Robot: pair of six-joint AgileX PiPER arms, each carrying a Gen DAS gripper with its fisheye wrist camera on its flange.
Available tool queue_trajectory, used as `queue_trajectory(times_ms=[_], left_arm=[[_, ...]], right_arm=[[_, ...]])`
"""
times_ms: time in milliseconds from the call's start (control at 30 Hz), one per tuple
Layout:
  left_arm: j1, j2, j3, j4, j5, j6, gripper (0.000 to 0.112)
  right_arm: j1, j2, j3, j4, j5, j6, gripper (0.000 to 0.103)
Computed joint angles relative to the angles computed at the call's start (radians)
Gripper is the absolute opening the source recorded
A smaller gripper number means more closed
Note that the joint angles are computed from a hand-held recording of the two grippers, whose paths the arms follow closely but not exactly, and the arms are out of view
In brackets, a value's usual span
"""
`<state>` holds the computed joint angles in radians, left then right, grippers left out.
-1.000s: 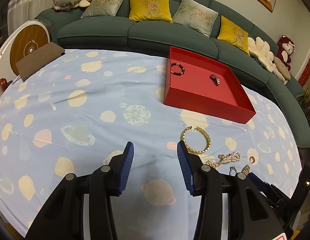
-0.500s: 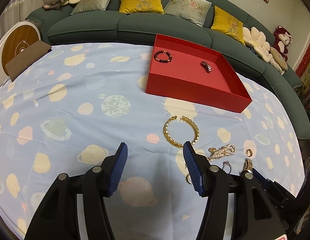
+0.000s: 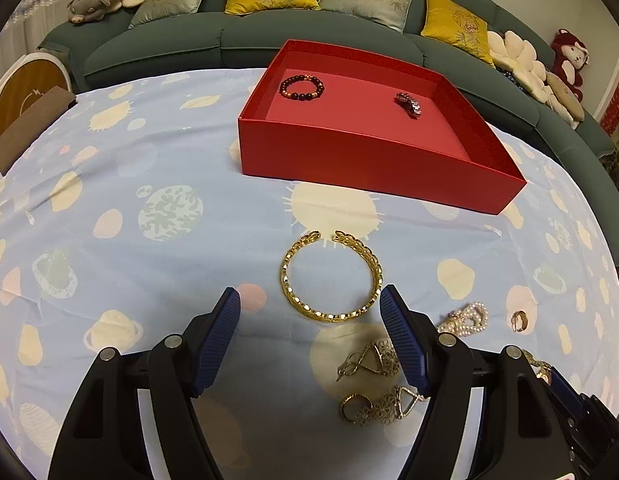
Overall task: Organize jewelry
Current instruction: 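Grasp the gold bangle with the left gripper while the right gripper holds the gold watch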
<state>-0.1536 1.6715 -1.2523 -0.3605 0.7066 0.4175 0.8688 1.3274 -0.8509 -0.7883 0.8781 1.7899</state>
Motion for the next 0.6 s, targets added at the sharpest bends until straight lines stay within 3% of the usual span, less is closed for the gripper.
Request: queue_trajectory(times_ms=[200,433,600], left_arm=[[-0.030,0.020,0.017,0.022,-0.080,-0.034,0.070],[-0.055,0.008,0.033,0.031,-0.083,-0.034,0.074],[-0.082,0.003,0.058,0.084,-0.136,-0.063,0.076]], right_arm=[[-0.006,-0.020,0.018,0.003,-0.010,0.000,0.020],[-0.019,-0.030,0.027,0.006,-0.027,-0.005,0.020],[-0.019,-0.030,0.027,0.008,-0.031,-0.010,0.020]])
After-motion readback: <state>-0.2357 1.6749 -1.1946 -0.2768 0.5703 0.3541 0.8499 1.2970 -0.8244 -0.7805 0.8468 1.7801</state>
